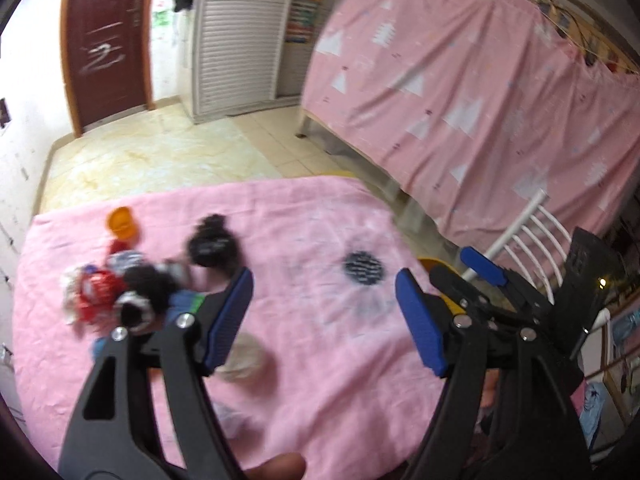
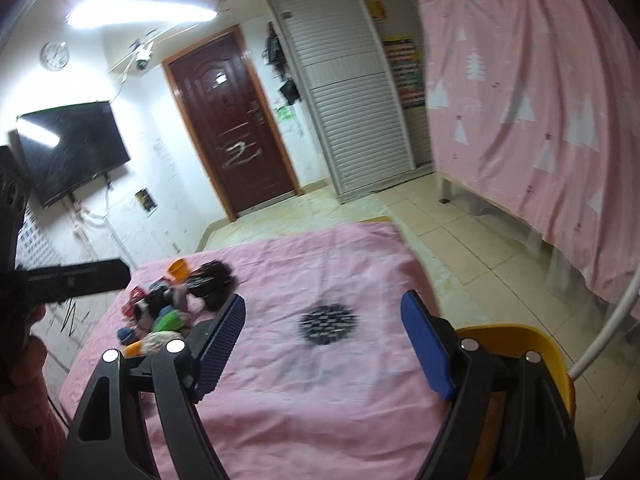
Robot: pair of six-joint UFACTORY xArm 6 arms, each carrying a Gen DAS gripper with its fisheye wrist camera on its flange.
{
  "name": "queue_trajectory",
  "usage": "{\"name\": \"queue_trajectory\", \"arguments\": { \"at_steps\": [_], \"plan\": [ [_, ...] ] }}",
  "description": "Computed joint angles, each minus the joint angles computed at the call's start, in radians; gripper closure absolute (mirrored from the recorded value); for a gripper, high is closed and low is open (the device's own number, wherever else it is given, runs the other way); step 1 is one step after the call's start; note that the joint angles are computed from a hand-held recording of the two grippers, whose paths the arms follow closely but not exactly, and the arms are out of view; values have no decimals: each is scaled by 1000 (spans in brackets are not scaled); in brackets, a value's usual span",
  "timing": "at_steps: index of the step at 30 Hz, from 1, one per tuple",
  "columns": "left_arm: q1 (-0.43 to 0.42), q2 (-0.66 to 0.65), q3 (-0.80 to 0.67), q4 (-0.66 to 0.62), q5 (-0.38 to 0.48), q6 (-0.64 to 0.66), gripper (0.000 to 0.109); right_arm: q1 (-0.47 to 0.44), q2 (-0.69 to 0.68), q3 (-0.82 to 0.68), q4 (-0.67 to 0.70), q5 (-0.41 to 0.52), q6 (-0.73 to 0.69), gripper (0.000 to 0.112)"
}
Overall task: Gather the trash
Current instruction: 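Grasp the white cloth with the left tool while the right tool grasps the cream ball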
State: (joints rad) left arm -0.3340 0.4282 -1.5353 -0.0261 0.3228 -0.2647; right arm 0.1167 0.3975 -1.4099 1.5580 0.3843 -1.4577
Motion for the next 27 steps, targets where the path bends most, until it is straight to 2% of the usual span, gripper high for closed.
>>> {"name": "queue_trajectory", "arguments": {
  "at_steps": [7,16,21,25,27],
  "plan": [
    [93,-83,137,63,-51,-73,38,87,0,4,-115,-2,58,38],
    [210,-106,199,125,-44,-134,38,167,31,-23,-270,-9,174,38],
    [277,-85,189,258,-17,-252,38,201,56,-41,-356,-7,231,38],
    [332,-49,150,391,56,-392,38,216,74,-52,-422,13,279,38],
    [349,-27,127,405,84,-419,38,222,85,-61,-444,21,295,38]
  ]
}}
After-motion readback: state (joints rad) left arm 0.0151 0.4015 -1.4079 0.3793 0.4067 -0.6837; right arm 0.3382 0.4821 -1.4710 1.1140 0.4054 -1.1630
